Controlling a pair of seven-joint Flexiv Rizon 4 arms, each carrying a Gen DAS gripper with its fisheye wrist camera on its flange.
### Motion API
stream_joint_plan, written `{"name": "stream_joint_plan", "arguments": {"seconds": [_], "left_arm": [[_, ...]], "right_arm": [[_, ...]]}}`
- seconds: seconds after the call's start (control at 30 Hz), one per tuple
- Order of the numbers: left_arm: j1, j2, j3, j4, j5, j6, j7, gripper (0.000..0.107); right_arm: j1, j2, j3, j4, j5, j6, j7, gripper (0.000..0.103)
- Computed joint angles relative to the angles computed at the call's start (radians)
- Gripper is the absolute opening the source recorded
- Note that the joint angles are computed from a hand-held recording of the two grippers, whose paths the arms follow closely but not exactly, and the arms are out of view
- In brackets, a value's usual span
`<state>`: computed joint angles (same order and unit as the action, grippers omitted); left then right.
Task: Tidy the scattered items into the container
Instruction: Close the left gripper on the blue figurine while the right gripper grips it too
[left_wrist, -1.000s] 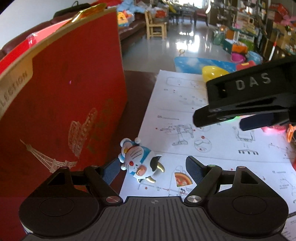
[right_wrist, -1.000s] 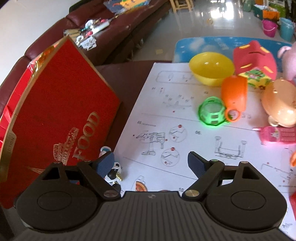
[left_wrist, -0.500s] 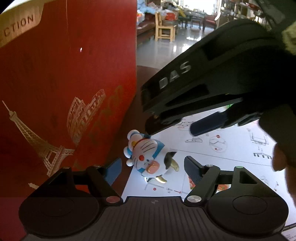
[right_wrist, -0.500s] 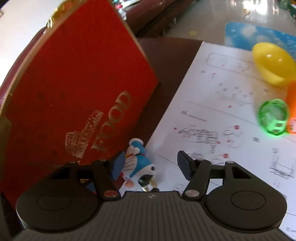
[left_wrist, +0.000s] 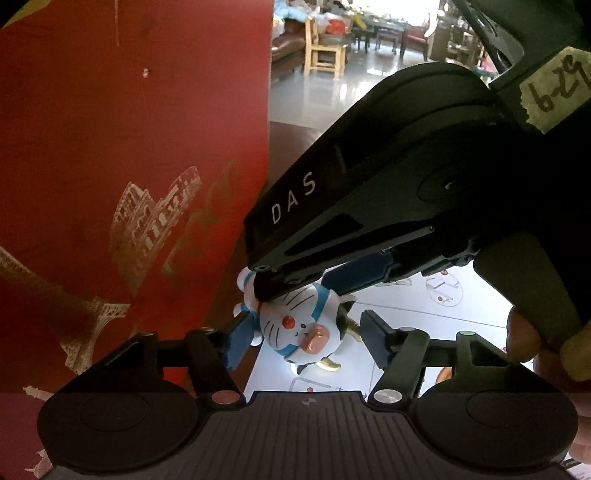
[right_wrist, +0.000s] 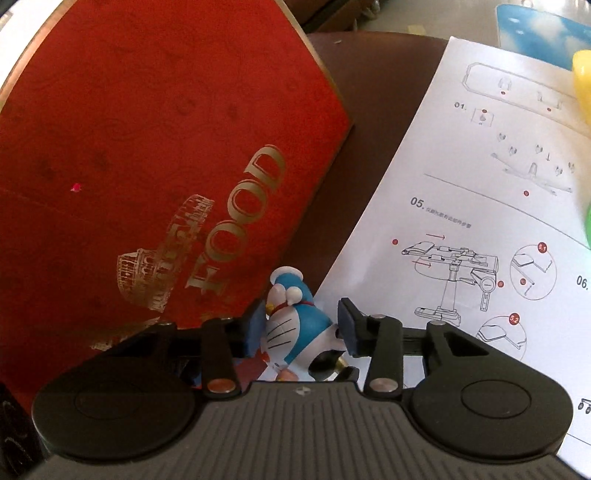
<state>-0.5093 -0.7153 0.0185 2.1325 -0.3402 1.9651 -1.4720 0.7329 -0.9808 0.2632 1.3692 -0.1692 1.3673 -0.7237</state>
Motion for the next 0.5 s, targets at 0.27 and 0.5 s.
{"name": "stream_joint_plan", "arguments": {"seconds": [0.27,0.5], "left_arm": [[0.029,-0.004,-0.029,-0.016,0.039,0.000,0.018,0.060],[0.067,-0.002,-0.072,-0.028,0.103,-0.017,0.039,0.060]], "right_arm": [[0.008,0.037,-0.018,0.065,0.006,0.033,0.027,0.048],[0.016,0.089,-0.043,0.157,0.005,0.073,0.081,0.048]]}}
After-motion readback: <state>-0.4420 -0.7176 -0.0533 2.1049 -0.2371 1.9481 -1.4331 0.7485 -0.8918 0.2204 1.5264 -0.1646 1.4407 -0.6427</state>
